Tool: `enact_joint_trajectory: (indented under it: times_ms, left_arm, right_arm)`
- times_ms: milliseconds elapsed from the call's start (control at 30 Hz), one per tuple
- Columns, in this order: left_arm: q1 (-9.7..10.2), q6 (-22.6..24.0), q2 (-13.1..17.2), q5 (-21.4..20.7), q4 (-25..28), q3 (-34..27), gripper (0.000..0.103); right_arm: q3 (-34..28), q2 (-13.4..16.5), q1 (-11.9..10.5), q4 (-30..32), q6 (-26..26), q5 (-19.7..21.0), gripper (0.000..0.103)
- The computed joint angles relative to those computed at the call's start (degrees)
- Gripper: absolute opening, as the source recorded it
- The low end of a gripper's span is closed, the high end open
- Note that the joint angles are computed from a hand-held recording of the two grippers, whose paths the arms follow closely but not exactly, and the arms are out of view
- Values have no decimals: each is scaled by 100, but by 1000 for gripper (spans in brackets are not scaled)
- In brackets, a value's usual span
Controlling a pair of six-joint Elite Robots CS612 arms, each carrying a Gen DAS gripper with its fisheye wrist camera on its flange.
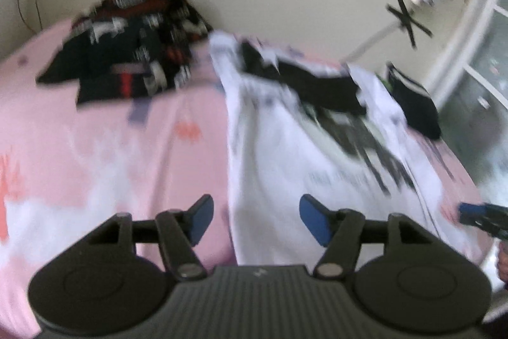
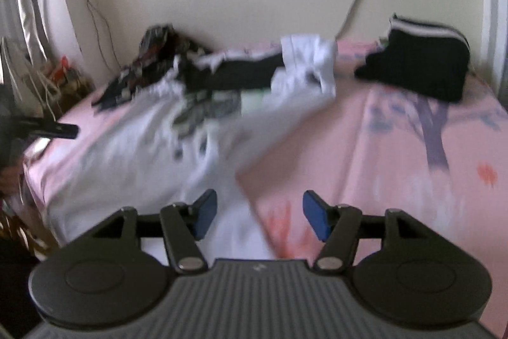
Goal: Fold small clothes
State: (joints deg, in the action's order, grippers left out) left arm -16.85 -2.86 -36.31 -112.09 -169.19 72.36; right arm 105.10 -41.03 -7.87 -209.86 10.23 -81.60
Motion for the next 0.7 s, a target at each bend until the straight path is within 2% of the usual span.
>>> enact_joint_trajectory:
  times_ms: [133, 233, 267, 300, 333, 433, 500, 567, 600, 633, 667, 700]
  left_arm:
    - [-51, 279, -238, 107, -44, 512, 61]
    - [-78, 343, -365, 120, -233, 807, 61]
    - [-82, 326, -391, 110, -296, 875, 61]
    - [-85, 305, -414, 109, -354, 935, 61]
    - [-97, 280, -437, 136, -417, 990, 61]
    - [-123, 220, -532, 259, -638, 1204, 61]
    - [-119, 174, -607, 286, -778, 1356, 61]
    - [-100, 149, -676, 302, -863, 1498, 62]
    - [-97, 141, -699, 314, -874, 1543, 63]
    - [-92, 133, -714, 311, -870, 1577, 67]
    - [-85, 128, -726, 288, -851, 1607, 71]
    - [-81, 117, -728, 274, -827, 1620, 74]
  right_arm:
    - [84, 102, 97, -236, -92, -47, 55]
    - [113, 117, 238, -295, -410, -308, 37]
    - [119, 128, 284, -325, -475, -465, 23]
    - [139, 122, 328, -325, -475, -626, 3]
    - [171, 105, 347, -350, -402, -715, 0]
    - [423, 0, 411, -842, -143, -1253, 0]
    - [755, -152, 337, -1213, 128, -1195, 0]
    - [1047, -319, 306, -1236, 90, -1241, 0]
    - [1100, -346, 360, -1224, -28, -1563, 8]
    - [1080, -326, 450, -1229, -198, -2065, 22]
    - [1004, -263, 550, -1270, -372, -2597, 50]
    - [897, -190, 622, -1311, -588, -2984, 51]
